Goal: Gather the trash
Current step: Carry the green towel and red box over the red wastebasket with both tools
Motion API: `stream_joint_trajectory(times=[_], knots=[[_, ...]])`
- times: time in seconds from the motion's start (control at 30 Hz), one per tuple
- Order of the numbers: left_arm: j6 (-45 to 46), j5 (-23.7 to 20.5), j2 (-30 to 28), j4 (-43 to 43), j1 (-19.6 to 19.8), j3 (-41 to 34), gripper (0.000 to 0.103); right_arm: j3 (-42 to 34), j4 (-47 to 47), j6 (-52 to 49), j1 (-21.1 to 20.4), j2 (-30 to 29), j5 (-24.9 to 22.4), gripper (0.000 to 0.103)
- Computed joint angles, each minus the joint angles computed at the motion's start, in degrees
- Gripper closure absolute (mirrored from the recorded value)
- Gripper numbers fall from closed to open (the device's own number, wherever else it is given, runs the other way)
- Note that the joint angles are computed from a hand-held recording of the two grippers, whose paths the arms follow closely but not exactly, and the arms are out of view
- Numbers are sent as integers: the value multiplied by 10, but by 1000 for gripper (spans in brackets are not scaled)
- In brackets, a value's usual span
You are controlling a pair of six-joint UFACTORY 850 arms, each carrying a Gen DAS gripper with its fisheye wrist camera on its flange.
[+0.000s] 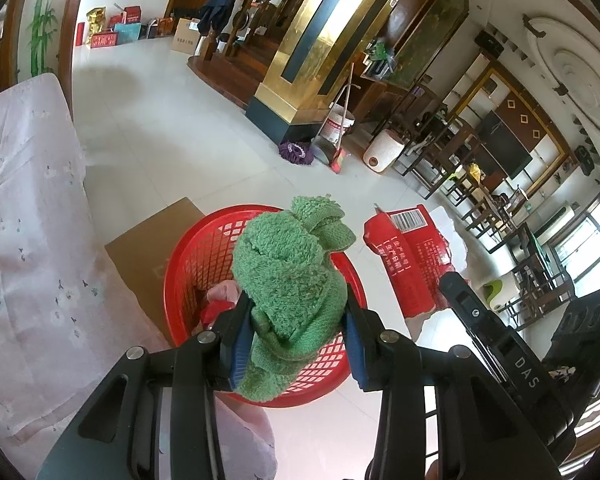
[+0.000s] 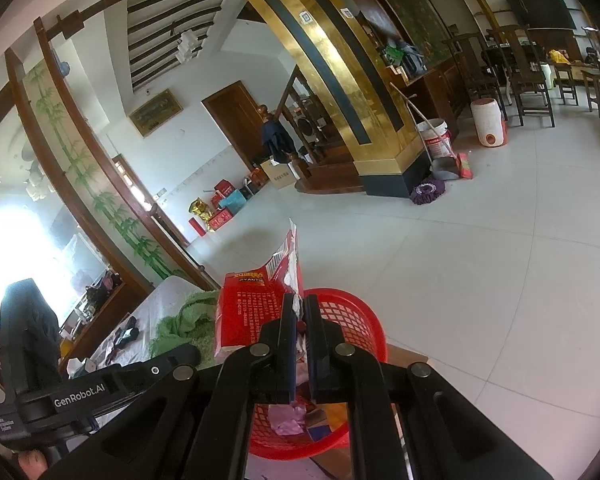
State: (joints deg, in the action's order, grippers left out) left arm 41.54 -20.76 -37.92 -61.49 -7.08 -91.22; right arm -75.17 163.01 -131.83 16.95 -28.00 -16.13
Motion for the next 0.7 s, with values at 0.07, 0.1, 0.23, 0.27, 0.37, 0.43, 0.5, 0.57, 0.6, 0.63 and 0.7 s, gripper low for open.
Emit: stream_joint_trajectory(times=[0.07,0.1,0.23,0.27,0.37,0.43,0.5,0.57,0.6,0.63,0.7], knots=[[1,2,3,0,-1,3,65,-1,0,-1,-1,-2,1,99],[2,2,2,0,-1,3,65,-3,-2,1,-1,-4,2,99],[4,2,-1,-2,-1,2,65,-4,-12,12,-2,-7,2,99],[5,2,-1,-3,-1,2,65,-4,-14,15,-3,-7,1,99],[6,4,-2,-3,-1,2,65,-4,-6,5,-3,-7,-1,99],[8,2,-2,-5,-1,2,65,-2,-7,8,-4,-8,-5,99],[2,2,-2,-1,-1,1,65,-3,-11,12,-4,-9,-5,99],[8,2,-6,-9,1,2,65,-6,-35,34,-5,-12,-3,99],[7,1,-7,-9,1,1,65,-8,-34,33,-5,-14,0,99],[8,1,-11,-10,2,0,65,-13,-42,41,-5,-18,3,99],[6,-1,-16,-7,3,-3,65,-17,-45,47,-5,-21,7,99]])
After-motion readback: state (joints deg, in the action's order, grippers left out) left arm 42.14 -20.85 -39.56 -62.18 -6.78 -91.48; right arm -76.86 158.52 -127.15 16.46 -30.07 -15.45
